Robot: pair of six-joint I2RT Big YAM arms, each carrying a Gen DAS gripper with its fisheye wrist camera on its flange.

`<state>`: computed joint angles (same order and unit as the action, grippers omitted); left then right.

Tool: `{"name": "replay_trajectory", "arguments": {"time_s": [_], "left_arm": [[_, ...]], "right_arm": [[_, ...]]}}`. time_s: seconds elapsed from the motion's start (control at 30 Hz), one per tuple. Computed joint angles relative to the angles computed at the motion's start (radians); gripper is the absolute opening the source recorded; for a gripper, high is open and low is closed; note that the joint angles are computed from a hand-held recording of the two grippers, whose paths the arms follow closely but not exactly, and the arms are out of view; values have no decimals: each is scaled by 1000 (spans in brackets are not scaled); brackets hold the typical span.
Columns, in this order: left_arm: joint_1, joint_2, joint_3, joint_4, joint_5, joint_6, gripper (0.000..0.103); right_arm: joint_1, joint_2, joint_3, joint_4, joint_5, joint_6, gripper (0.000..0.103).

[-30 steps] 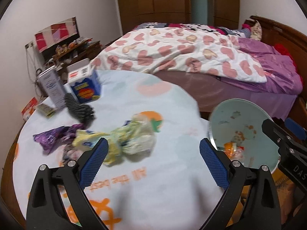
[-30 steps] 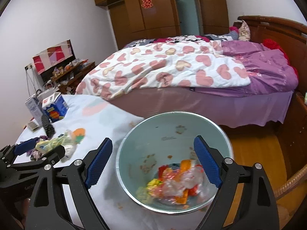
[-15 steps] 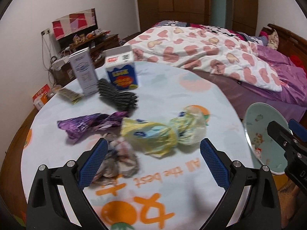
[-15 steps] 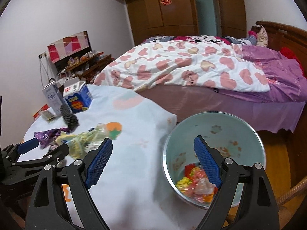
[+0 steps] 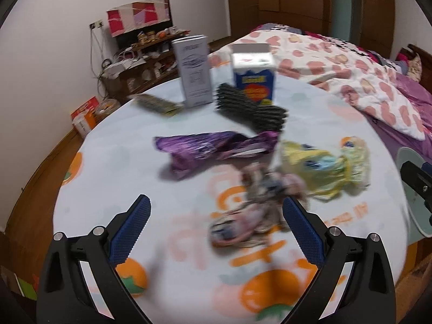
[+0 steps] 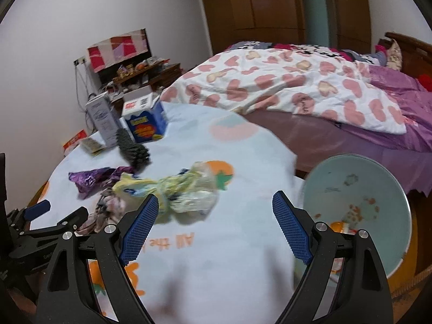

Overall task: Collect trash
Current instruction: 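Move both open grippers back over the table, then grasp the yellow-blue wrapper with the right gripper while the left grasps the purple wrapper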

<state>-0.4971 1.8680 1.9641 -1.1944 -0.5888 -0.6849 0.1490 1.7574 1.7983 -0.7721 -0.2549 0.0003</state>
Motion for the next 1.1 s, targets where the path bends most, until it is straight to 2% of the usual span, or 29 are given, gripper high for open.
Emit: {"name": "replay_trajectory", "arguments": {"time_s": [0.13, 0.27, 0.47, 0.57, 0.6, 0.63, 0.67, 0.7, 0.8, 0.83, 0.9, 0.97, 1.03, 1.07, 1.1], "left_arm": [[20, -48, -79, 43, -7, 10, 96], [49, -66, -101, 65, -10, 43, 96], [102, -96, -137, 157, -4, 149, 97], [134, -69, -108, 170, 44, 229, 97], [139, -50, -84, 160, 36, 248, 97], [145, -32, -62, 162, 29, 280, 97], [147, -21, -50, 168, 30, 299, 97], [150, -6, -30, 171, 35, 318, 97], [162, 33, 8, 198, 80, 371, 97], [163, 50, 24, 193, 81, 380, 96], [168, 97, 78, 154, 91, 379, 93], [171, 129, 117, 121, 117, 367, 85], [170, 134, 121, 126, 131, 364, 70], [169, 133, 119, 135, 140, 368, 66], [167, 130, 114, 143, 146, 372, 58]], "right_arm": [[29, 35, 40, -28, 13, -26, 85], [51, 103, 134, -88, 8, -22, 85], [87, 237, 314, -234, 47, 24, 85], [101, 259, 326, -242, 69, 42, 84], [104, 260, 324, -235, 64, 37, 80], [108, 260, 323, -230, 62, 23, 70], [112, 263, 326, -232, 61, 1, 67], [119, 263, 327, -231, 69, -22, 58], [131, 262, 324, -226, 79, -81, 46], [132, 263, 325, -224, 75, -94, 24], [126, 277, 341, -247, 39, -91, 23], [121, 276, 339, -242, 21, -95, 23], [116, 265, 328, -228, -3, -101, 22], [112, 257, 320, -218, -18, -100, 20], [109, 247, 310, -204, -26, -98, 13]]}}
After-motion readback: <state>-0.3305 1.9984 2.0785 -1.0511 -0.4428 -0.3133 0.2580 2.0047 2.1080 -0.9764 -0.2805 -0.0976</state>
